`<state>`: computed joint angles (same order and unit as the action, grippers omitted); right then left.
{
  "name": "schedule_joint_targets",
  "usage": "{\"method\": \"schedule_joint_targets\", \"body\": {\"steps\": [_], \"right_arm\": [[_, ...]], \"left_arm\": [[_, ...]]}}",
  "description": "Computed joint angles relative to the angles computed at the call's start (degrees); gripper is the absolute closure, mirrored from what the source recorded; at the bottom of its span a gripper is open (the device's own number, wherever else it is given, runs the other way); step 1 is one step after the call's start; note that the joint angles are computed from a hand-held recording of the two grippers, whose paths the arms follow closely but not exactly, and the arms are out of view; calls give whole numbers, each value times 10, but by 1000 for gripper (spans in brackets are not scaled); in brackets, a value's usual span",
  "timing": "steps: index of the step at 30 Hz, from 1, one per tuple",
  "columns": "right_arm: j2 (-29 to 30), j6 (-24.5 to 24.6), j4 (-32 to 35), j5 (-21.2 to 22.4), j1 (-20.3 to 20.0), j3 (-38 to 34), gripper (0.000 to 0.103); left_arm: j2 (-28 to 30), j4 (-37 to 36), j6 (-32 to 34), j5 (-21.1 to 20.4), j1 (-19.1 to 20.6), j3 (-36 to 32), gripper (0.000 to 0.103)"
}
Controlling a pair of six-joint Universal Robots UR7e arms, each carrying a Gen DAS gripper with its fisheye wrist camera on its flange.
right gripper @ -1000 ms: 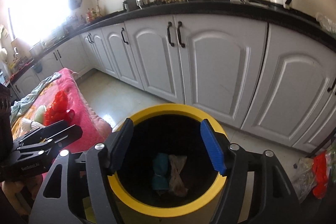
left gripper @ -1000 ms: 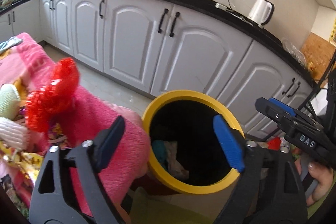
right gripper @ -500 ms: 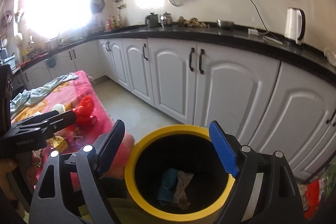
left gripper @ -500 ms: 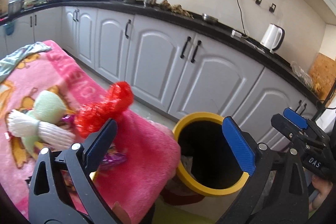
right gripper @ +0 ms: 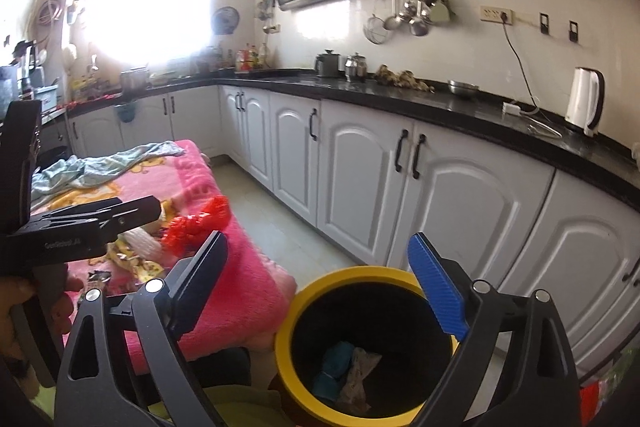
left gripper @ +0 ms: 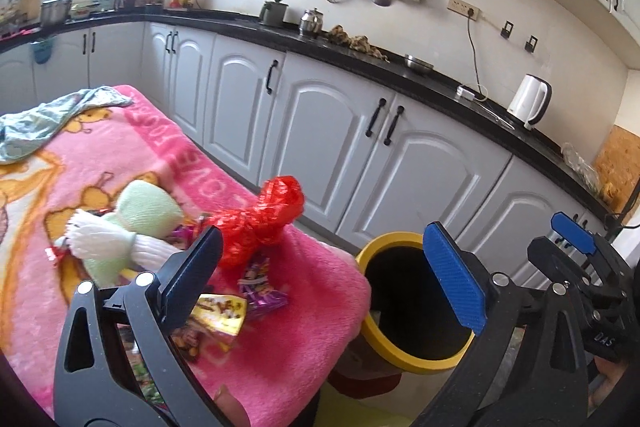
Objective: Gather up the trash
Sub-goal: 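Grasp the white mesh with left tool while right tool grasps the red bag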
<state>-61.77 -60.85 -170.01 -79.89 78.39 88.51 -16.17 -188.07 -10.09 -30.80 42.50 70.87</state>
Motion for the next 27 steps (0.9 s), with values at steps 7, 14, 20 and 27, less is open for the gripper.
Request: {"method": "schedule_joint_targets", "body": {"steps": [7, 14, 20, 27], "right_arm": [[-7, -20, 19, 4, 12, 23, 14], [-8, -46, 31, -2, 25, 47, 14], [-3, -63, 48, -10, 36, 58, 14], [13, -79, 64, -24, 49, 62, 13]], "left_arm": [[-30, -35, -10, 36, -4, 54, 11], [-66, -59, -40, 71, -3, 114, 11], [-90, -77, -66, 93, 0, 156, 11], [-112, -76, -108, 111, 9, 192, 11]]}}
